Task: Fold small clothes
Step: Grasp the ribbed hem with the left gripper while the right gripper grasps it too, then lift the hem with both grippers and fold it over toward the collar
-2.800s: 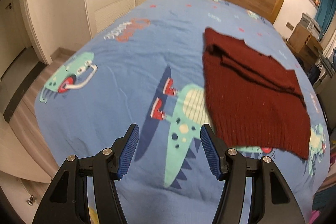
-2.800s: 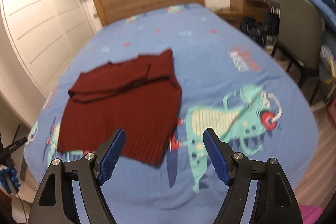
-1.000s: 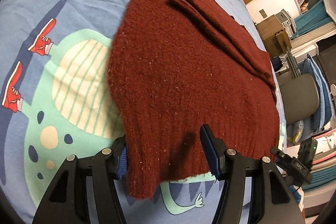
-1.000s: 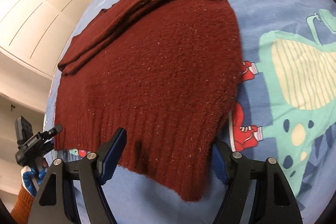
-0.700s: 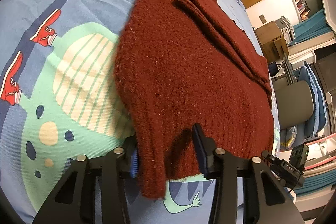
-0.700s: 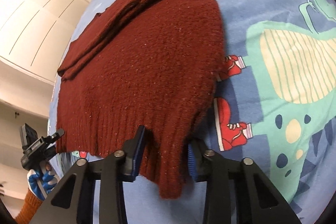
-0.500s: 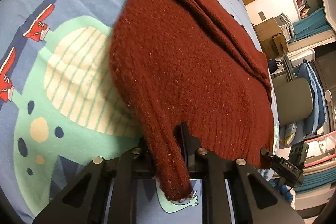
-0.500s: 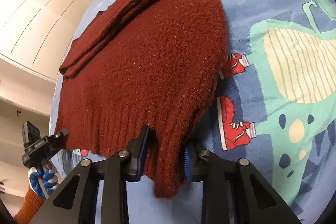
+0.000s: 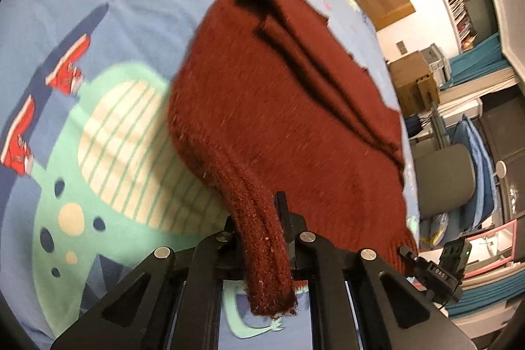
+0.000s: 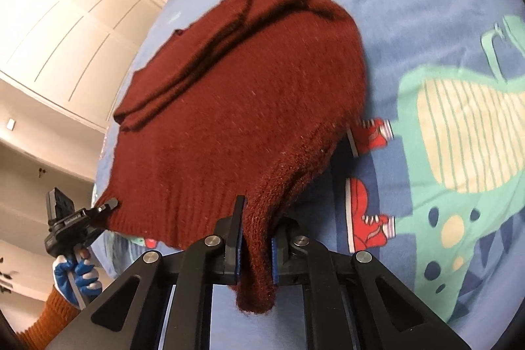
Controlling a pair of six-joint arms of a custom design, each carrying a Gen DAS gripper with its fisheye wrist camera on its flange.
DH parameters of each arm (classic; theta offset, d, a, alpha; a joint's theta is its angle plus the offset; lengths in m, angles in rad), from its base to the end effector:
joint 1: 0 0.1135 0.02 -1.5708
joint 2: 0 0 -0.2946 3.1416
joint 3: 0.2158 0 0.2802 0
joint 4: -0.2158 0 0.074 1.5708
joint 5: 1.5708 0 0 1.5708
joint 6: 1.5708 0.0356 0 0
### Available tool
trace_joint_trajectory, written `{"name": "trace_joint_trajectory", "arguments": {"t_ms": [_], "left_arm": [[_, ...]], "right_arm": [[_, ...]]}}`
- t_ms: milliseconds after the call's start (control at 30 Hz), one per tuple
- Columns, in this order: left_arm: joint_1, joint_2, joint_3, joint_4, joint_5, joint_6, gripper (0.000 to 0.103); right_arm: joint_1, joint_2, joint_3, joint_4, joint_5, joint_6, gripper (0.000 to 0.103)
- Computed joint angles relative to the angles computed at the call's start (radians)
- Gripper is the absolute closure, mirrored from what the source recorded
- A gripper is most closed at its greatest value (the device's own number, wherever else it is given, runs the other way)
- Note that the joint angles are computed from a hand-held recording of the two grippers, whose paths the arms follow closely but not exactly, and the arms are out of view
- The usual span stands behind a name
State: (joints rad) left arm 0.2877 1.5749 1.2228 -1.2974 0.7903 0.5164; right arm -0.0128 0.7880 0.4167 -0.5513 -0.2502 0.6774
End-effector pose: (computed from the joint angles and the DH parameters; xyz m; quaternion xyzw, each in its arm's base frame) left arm 0.2862 0.0583 0.2713 0.0902 0.9179 -0.3682 0.1171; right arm 0.1547 0.0068 0.1925 0.2808 0.8985 0.2149 0.2601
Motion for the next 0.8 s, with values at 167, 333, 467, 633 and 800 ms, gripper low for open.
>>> {"name": "trace_joint_trajectory", "arguments": {"t_ms": [167,333,467,633,800], "left_arm": [[-0.005,0.014,0.120,-0.041,0.069,-0.031,0.096],[-0.036,0.029,0.247,-0.049,0.129,-0.084,0.096],[-0.095,0.053,0.346,0.009,0.158,-0.198,0.096],[-0.172,0.116,0.474,0.119,0.151,-0.352,0.096],[-0.246,0.185,0.520,0.239,0.085,-0.467,0.096]], "right_arm": [[-0.055,0.006,0.085,-0.024,-0.015,-0.056,0.092],[-0.112,0.068,0.202,-0.021,-0.028,-0.127,0.092],[-0.157,0.144,0.297,0.003,-0.035,-0.168,0.092],[-0.222,0.259,0.411,0.052,-0.049,-0.200,0.092],[-0.251,0.418,0.504,0.130,-0.040,-0.184,0.092]]}}
